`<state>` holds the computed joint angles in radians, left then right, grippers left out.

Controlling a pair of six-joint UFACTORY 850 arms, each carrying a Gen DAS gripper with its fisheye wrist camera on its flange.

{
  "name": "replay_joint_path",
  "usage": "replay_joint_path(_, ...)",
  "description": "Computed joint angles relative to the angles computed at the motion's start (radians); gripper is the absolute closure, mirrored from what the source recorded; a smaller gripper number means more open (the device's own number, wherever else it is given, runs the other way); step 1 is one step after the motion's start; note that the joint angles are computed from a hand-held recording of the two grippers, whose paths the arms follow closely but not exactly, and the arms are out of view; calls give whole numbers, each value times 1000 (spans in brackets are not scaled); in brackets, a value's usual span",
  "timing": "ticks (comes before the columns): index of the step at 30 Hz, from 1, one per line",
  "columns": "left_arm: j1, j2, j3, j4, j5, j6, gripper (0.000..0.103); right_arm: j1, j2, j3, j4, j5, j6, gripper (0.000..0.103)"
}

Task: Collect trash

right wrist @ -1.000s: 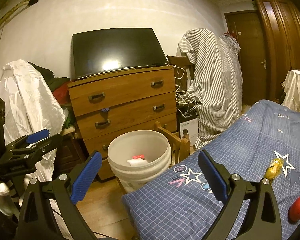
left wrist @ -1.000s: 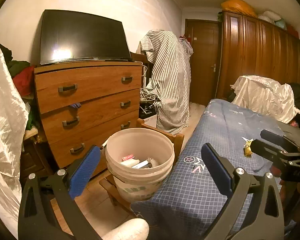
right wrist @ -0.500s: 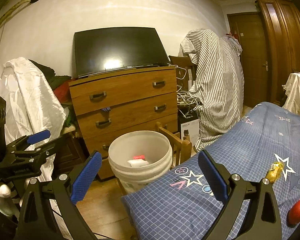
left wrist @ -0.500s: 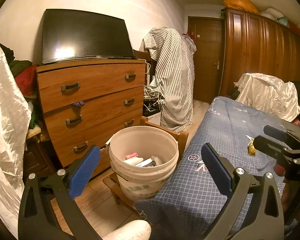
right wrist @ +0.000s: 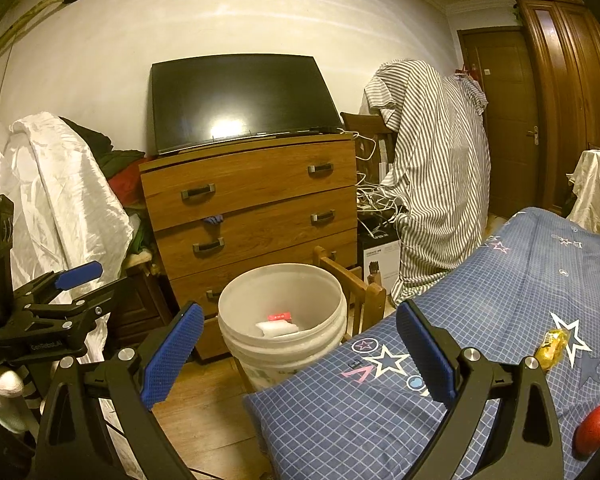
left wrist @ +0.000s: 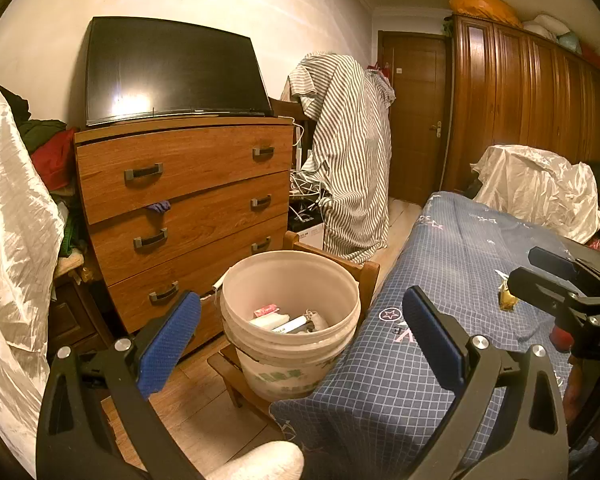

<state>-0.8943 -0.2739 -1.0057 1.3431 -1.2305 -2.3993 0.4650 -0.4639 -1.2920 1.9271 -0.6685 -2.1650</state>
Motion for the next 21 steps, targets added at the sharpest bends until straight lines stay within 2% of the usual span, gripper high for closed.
replay_joint_path(21, 13, 6, 11, -3, 18, 6, 6, 2, -9, -8, -9, 5, 9, 6)
